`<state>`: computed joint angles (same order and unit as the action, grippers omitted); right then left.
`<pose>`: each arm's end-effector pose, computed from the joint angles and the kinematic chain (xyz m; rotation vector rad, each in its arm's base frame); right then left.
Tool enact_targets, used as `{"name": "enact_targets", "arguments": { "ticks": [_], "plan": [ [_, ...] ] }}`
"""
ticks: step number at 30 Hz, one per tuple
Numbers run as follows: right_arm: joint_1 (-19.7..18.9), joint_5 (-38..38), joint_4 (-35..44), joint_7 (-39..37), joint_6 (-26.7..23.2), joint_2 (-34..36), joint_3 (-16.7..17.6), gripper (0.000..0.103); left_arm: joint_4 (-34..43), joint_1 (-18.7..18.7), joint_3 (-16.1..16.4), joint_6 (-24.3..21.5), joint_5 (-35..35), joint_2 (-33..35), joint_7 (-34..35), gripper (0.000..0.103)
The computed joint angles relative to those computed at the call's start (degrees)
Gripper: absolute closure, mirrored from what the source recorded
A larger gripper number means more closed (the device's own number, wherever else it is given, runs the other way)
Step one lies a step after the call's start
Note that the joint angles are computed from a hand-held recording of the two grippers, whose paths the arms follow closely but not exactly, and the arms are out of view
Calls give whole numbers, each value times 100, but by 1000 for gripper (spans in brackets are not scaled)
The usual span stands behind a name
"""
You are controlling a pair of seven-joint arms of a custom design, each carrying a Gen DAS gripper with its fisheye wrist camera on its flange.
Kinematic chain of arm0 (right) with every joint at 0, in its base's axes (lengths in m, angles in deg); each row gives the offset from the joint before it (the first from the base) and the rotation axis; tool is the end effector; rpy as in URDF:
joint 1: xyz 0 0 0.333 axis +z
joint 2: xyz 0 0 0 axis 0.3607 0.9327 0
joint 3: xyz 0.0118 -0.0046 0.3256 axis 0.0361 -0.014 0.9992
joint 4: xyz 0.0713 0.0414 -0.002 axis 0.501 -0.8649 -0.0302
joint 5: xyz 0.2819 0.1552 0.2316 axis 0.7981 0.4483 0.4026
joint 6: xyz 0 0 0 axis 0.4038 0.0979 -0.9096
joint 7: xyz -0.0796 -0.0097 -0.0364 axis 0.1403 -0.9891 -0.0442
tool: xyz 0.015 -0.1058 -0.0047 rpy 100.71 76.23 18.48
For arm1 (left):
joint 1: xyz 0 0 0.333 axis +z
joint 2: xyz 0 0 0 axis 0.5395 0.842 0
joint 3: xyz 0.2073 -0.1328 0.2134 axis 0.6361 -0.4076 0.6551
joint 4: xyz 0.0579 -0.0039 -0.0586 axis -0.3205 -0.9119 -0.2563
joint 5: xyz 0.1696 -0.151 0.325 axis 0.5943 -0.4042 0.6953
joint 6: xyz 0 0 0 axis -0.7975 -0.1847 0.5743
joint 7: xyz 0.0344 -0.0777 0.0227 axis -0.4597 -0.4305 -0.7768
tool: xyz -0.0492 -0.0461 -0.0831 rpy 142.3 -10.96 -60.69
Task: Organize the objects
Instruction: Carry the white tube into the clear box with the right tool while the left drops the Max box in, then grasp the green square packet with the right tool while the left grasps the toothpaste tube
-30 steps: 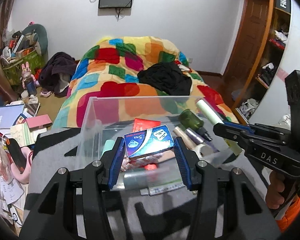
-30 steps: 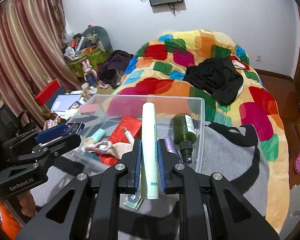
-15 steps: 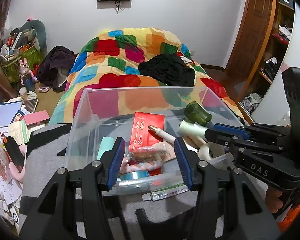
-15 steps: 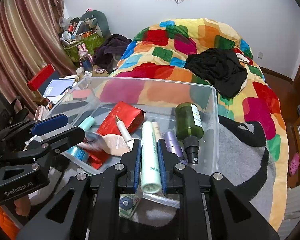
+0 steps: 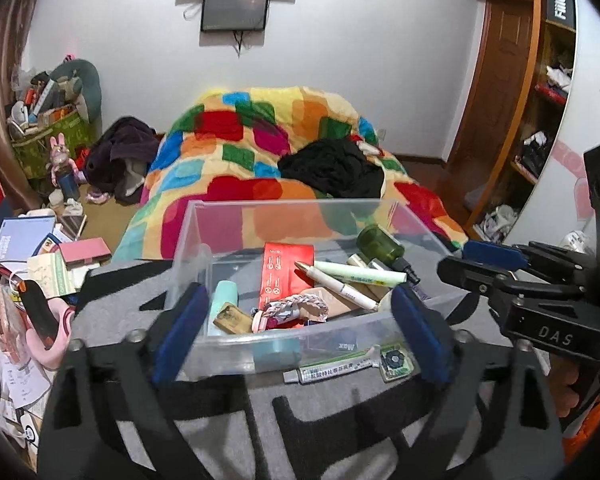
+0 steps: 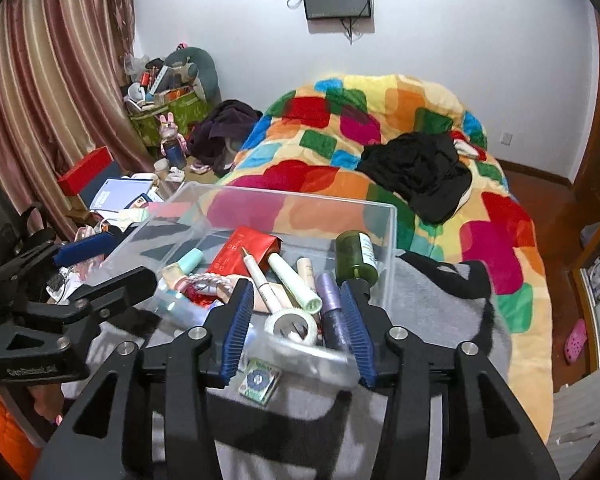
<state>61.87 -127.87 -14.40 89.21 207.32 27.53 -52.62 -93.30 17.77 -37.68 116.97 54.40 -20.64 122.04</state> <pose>0.5852 0.4789 0.4773 -1.5395 1.8782 -0.7127 0.6592 -0.3432 0.4715 -1.1925 2.2915 -1.1893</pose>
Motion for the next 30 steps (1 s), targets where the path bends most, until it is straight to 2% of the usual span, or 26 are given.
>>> {"name": "enact_targets", "arguments": {
  "ticks": [3, 6, 8, 11, 15, 18, 22, 24, 26, 28, 30],
  "plan": [
    [142, -216, -237, 249, -71, -183, -31, 50, -316, 129, -129, 323, -158, -179, 114, 2],
    [178, -316, -407, 416, -139, -281, 39, 49, -541, 244, -206, 442, -292, -304, 168, 1],
    [146, -287, -531, 469, -90, -322, 117, 49, -602, 268, -192, 369, -318, -341, 172, 1],
    [97, -141, -551, 410, -112, -250, 214, 49, -622, 443, -310, -135, -508, -369, 305, 1],
    [14, 212, -418, 148, -88, -23, 300, 49, -826, 544, -405, -145, -873, -424, 584, 1],
    [-18, 538, -120, -220, -141, 269, 335, 49, -934, 447, -284, -136, -878, -450, 604, 1],
    [-69, 1033, 312, -769, -188, 650, 362, 49, -1015, 66, 180, -75, -333, -440, 184, 2],
    [-75, 1248, 475, -947, -230, 788, 343, 49, -987, -80, 361, -103, -39, -394, -51, 11],
    [-99, 1470, 615, -1123, -241, 919, 339, 54, -867, -142, 437, -282, 192, -316, -222, 18],
    [-29, 1514, 662, -1166, -302, 959, 246, 68, -746, -206, 501, -418, 381, -230, -403, 19],
    [-16, 1510, 473, -1141, -97, 857, 207, 76, -596, -320, 609, -571, 635, -130, -612, 19]
  ]
}}
